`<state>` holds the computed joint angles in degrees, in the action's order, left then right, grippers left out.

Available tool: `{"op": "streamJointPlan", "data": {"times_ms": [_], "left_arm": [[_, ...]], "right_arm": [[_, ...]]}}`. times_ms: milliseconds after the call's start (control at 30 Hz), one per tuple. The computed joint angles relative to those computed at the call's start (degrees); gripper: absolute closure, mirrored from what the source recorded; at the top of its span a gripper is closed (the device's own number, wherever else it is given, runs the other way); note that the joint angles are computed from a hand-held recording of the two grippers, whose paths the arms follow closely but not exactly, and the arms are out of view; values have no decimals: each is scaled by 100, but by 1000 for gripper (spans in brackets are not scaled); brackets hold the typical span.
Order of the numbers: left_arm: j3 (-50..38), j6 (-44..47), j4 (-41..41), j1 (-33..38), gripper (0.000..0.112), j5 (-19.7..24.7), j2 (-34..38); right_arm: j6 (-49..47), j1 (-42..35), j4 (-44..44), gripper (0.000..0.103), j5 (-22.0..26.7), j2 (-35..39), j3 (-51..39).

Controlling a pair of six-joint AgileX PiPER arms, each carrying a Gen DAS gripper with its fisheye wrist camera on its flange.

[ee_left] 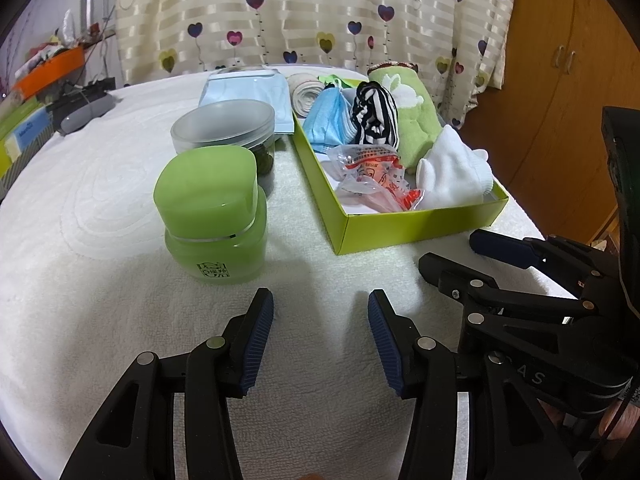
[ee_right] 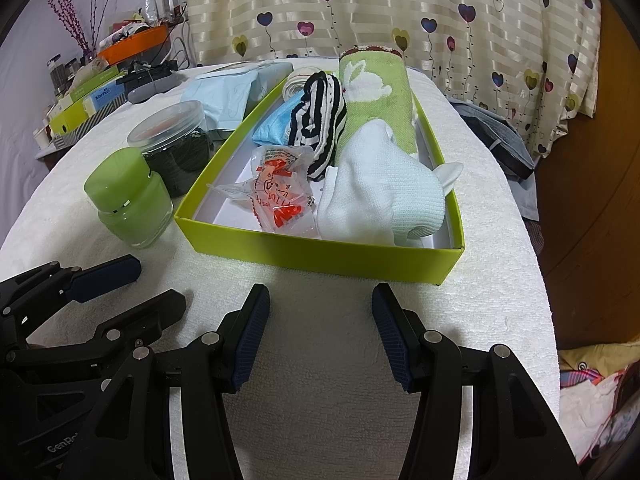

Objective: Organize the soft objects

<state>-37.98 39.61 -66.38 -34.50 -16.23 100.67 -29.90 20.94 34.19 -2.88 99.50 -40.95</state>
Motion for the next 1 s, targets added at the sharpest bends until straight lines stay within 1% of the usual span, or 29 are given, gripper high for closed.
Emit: {"op": "streamJointPlan", "data": {"times_ms": [1000], "left_arm": [[9, -17, 6, -9, 64, -9, -3]], "right_arm": [[79, -4, -81, 49, 2, 5, -4]]}}
